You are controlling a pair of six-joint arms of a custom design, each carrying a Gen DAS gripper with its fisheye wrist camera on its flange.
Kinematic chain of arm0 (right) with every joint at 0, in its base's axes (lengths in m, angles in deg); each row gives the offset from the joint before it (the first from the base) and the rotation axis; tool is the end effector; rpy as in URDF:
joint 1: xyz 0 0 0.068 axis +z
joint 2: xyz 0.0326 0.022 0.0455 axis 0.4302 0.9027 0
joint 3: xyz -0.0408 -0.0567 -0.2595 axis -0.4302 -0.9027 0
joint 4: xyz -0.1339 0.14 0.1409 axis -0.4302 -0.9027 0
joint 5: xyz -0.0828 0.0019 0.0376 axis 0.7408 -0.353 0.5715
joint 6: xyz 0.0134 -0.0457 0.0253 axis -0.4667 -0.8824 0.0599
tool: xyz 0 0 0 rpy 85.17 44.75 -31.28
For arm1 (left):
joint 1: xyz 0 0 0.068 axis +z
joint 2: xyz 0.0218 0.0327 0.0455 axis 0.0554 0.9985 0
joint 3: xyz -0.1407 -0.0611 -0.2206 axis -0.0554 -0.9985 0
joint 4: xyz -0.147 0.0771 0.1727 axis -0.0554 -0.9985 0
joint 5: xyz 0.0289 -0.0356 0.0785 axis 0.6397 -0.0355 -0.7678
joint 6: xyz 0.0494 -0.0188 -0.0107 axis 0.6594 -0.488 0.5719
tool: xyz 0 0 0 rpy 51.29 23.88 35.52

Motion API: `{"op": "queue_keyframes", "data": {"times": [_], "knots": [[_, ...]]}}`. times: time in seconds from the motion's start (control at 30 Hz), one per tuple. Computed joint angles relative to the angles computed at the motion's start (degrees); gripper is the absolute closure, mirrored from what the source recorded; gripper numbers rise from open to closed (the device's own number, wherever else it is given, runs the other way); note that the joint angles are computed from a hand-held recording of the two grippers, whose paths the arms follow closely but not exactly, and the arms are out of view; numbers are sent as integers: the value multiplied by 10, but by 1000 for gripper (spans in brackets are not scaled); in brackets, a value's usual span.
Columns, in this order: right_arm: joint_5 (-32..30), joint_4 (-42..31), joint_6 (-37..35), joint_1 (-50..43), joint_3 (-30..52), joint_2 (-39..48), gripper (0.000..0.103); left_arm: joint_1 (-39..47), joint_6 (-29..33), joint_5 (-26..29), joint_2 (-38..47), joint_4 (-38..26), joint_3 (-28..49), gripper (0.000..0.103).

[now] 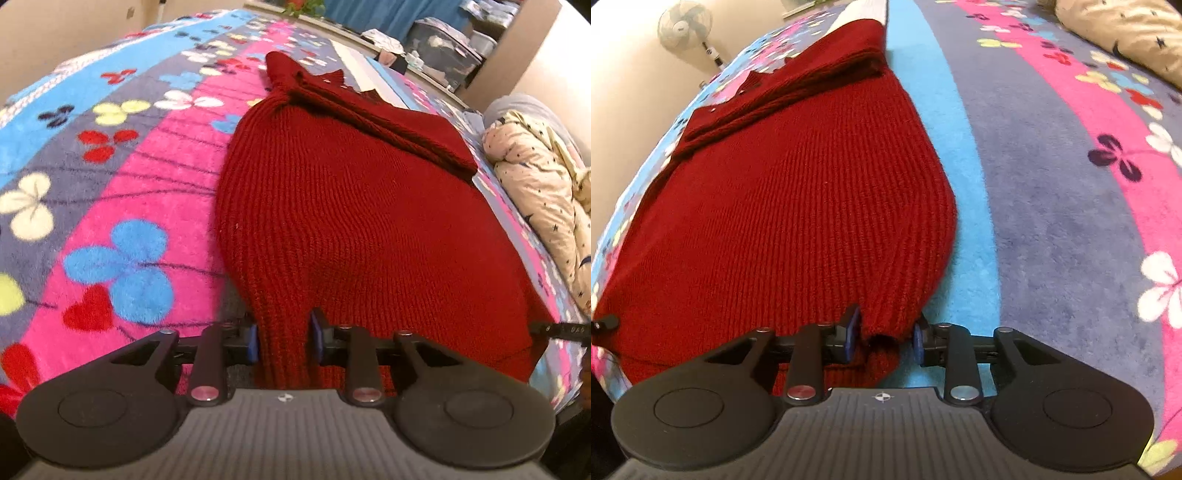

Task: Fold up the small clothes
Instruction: 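Grasp the hem with the left tool while the right tool grasps it too, fold toward the collar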

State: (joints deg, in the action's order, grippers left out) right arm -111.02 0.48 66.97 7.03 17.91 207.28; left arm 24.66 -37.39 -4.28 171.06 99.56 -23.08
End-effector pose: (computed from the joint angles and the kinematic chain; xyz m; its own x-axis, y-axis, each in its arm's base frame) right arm 0.3389 -0.0971 0.0744 -0.8559 0.0741 -0.5118 -0.0822 0.9576 0.2762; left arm 0.2722 0.0924 0.0611 -0.7648 -0.2589 -0.5900 -0.1003 0.9524 -0.2879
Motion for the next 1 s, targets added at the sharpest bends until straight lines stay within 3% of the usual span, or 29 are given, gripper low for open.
{"op": "queue_keyframes", "data": {"times": [0.17,0.3,0.43,0.53,0.6,0.67,0.73,0.8,0.83,0.87,0.9,1.0], "knots": [[-34,27,13,-12,-25,-29,83,-6,12,1,-40,47,-42,83],[-134,17,71,-53,-38,-84,84,27,27,82,-124,34,-71,85],[-220,-18,81,-101,-52,-166,86,66,50,144,-219,-57,-62,87],[-286,-82,47,-158,-57,-217,86,139,96,238,-293,-191,-37,87],[-338,-175,-30,-210,-50,-244,87,207,186,315,-335,-343,-1,87],[-396,-345,-188,-278,-16,-247,87,278,329,383,-340,-531,57,87],[-441,-584,-419,-351,52,-201,87,335,498,424,-311,-726,122,87],[-460,-777,-615,-400,110,-138,87,355,589,442,-277,-828,164,87],[-468,-837,-675,-414,132,-110,87,349,577,445,-274,-831,172,86],[-479,-842,-672,-415,140,-97,87,329,521,443,-276,-792,171,86],[-489,-794,-611,-405,138,-96,87,298,440,432,-277,-725,167,86],[-478,-406,-196,-326,69,-144,87,193,235,340,-250,-512,167,86]]}}
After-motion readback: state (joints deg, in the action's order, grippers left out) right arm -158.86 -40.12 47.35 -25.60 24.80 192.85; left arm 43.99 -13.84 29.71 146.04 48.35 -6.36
